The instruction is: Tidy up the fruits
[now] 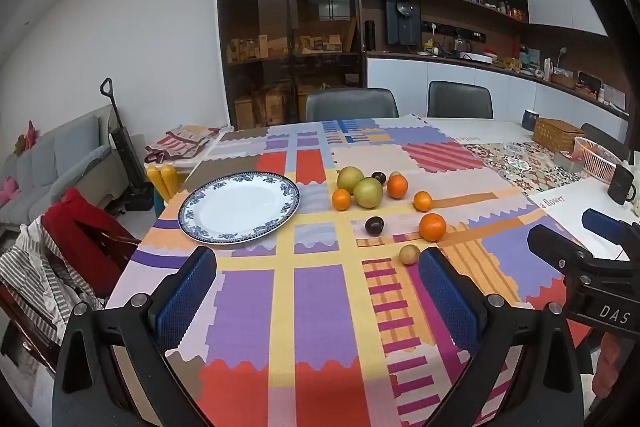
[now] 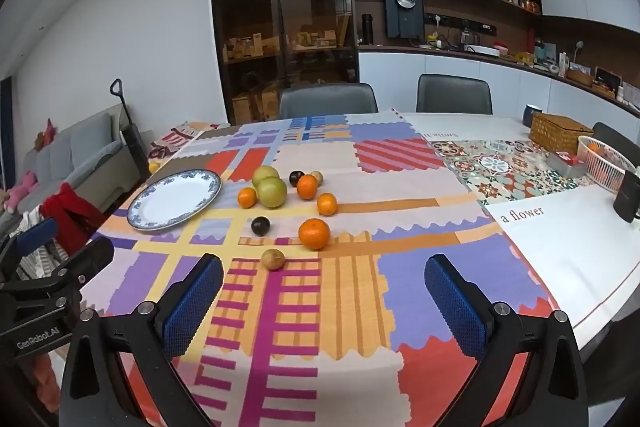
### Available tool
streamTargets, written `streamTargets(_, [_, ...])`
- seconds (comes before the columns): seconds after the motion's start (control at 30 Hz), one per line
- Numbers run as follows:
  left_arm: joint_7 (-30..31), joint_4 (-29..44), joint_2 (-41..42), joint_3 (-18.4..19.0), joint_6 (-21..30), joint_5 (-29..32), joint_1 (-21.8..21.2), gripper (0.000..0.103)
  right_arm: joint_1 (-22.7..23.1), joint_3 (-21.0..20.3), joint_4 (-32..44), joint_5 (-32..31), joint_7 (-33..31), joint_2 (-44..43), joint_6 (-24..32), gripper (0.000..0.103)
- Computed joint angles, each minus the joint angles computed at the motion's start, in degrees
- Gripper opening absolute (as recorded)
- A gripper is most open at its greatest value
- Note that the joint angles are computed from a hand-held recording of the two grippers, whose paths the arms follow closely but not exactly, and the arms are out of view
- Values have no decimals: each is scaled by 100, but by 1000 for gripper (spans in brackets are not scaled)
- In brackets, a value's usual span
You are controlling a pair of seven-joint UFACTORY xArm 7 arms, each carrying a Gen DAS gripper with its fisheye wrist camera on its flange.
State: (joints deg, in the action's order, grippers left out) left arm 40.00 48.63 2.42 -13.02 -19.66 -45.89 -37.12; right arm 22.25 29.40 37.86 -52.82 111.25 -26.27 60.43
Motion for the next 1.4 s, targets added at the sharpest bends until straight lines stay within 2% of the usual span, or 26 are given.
streamTargets(1.4, [-112, -21, 5, 13, 7, 101, 4, 103, 33, 37, 76, 13, -67, -25, 102, 102])
